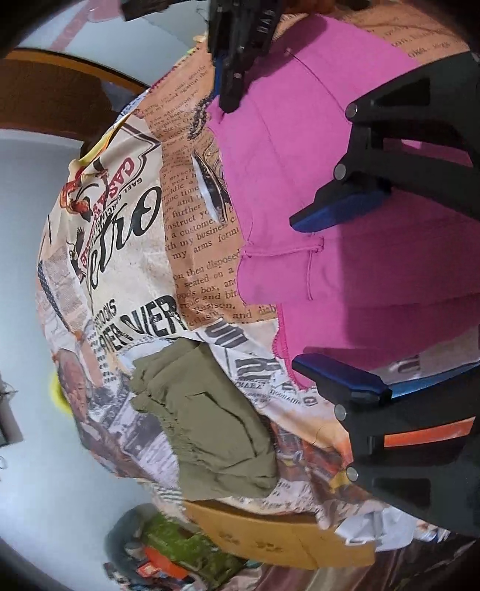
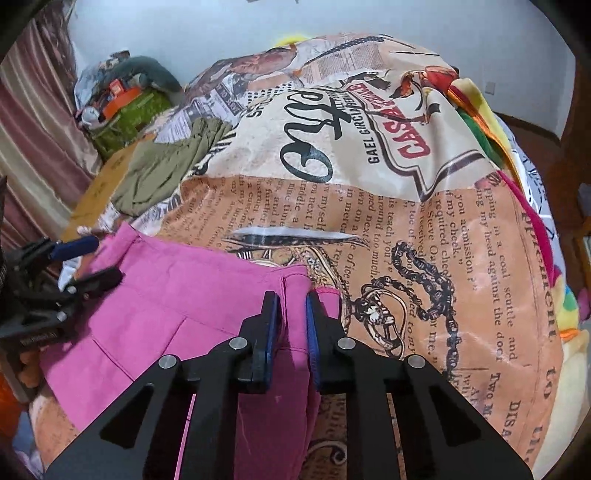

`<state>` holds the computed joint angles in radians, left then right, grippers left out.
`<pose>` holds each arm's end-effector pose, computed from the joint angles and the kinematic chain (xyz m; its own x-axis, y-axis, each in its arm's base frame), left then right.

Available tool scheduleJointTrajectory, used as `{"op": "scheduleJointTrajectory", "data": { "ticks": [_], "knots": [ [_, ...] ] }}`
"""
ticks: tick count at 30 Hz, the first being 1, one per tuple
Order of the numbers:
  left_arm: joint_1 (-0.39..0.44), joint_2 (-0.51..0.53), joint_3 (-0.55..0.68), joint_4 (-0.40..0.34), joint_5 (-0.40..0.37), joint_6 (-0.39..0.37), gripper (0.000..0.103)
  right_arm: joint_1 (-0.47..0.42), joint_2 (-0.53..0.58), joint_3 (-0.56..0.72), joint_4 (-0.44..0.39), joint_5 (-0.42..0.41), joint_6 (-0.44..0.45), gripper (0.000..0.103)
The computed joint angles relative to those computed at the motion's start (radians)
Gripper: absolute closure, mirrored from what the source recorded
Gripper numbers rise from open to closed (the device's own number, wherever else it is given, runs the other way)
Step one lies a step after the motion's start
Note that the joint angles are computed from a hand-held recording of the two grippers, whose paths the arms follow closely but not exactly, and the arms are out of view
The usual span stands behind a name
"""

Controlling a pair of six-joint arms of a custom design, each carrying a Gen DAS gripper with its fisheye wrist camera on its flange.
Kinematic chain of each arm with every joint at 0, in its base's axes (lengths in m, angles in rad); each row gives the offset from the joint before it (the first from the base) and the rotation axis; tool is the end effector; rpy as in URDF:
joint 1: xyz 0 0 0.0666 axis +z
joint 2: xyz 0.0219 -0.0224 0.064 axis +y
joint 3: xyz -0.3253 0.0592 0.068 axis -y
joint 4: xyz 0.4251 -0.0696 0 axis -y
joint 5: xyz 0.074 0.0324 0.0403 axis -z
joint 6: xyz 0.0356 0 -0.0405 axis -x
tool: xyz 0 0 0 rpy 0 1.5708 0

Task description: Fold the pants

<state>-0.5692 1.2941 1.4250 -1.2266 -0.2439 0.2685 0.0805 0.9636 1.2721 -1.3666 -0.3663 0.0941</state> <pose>0.3998 -0.2461 0.4210 -0.8363 0.2295 -0.4980 0.2158 0.9727 0.0857 0.3475 0.0404 0.4721 -0.8413 -0.1559 -0.5177 -0.3307 0.9059 0.2646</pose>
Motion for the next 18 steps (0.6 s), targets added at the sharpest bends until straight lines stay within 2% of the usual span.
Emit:
{"op": "scheduleJointTrajectory", "data": {
  "ticks": [5,8,11,13,18],
  "knots": [
    [0.02,0.005,0.022,-0.031,0.057,0.04,0.031,0.013,0.006,0.042,-0.03,0.041,0.006,0.086],
    [0.022,-0.003,0.032,-0.044,0.058,0.069,0.031,0.018,-0.007,0.058,-0.037,0.058,0.016,0.085],
    [0.021,-0.025,0.038,-0.043,0.046,0.082,0.031,0.017,-0.025,0.065,-0.04,0.051,0.006,0.068],
    [0.017,-0.046,0.037,-0.039,0.035,0.082,0.031,0.02,-0.044,0.061,-0.032,0.053,-0.007,0.043],
    [0.005,-0.091,0.026,-0.052,-0.002,0.092,0.022,0.03,-0.092,0.048,-0.03,0.06,-0.015,0.038]
  ]
}}
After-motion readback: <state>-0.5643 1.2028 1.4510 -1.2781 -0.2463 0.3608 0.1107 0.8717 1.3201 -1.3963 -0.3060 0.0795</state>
